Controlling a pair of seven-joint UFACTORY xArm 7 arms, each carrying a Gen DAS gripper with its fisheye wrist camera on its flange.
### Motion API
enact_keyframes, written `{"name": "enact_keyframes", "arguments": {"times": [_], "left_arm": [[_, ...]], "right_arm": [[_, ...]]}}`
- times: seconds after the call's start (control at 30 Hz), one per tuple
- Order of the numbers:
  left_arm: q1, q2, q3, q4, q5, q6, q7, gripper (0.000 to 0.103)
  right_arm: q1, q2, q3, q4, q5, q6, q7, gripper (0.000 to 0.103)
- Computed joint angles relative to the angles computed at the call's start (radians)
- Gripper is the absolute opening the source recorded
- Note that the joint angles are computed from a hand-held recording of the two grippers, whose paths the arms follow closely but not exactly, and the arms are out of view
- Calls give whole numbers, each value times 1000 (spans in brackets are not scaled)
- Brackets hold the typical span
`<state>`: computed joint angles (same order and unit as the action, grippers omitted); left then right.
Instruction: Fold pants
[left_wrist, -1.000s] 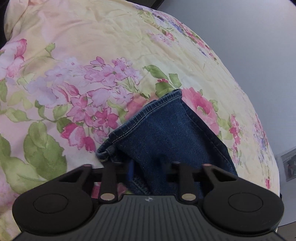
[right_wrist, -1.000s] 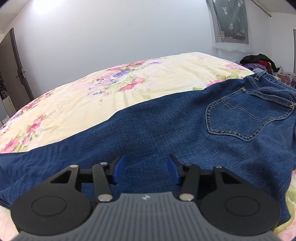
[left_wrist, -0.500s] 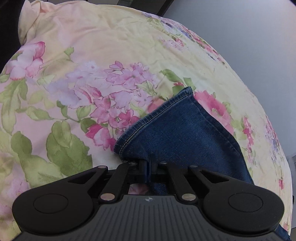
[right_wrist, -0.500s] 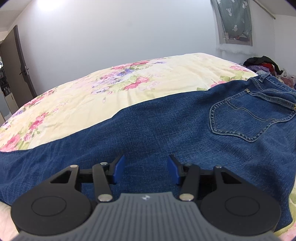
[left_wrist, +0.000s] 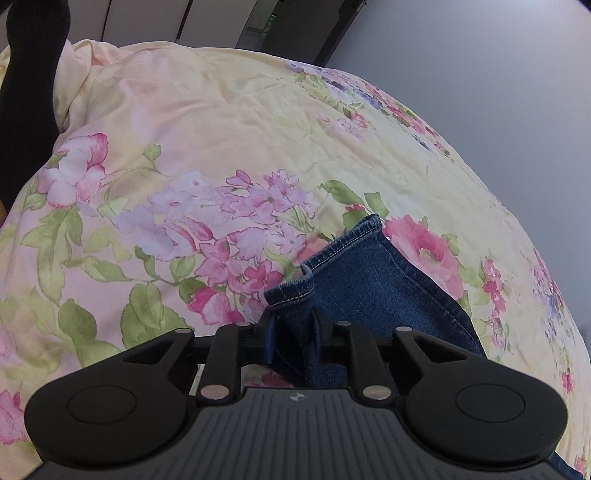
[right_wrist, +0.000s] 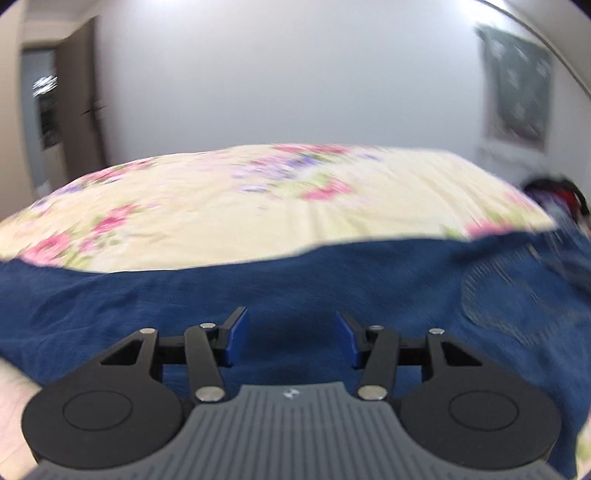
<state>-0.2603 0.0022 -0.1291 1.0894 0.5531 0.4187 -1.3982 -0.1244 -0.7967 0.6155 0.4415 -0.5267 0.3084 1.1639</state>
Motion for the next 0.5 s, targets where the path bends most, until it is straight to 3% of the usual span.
{"name": "enact_keyframes", "arguments": {"times": [0.03, 0.1, 0.2, 0.3, 0.37, 0.5], "left_arm": [[0, 0, 0, -1, -28, 0, 28, 22], [2, -3, 2, -11, -96, -10, 94, 22], [10, -13, 6, -39, -193, -49, 191, 22], [18, -14, 9, -57, -258, -79, 253, 22], [21, -23, 9, -75, -289, -103, 274, 24], [30, -49, 3, -99, -295, -113, 268, 25]], "right_arm": [[-9, 62, 21, 60, -44, 36, -5, 47], [-111, 188, 145, 215, -58, 204, -20, 47], [-225, 331, 208, 342, -64, 354, 142, 47], [-283, 503, 214, 413, -155, 357, 168, 49], [-292, 611, 187, 436, -210, 307, 151, 51], [-247, 616, 139, 431, -234, 292, 165, 51]]}}
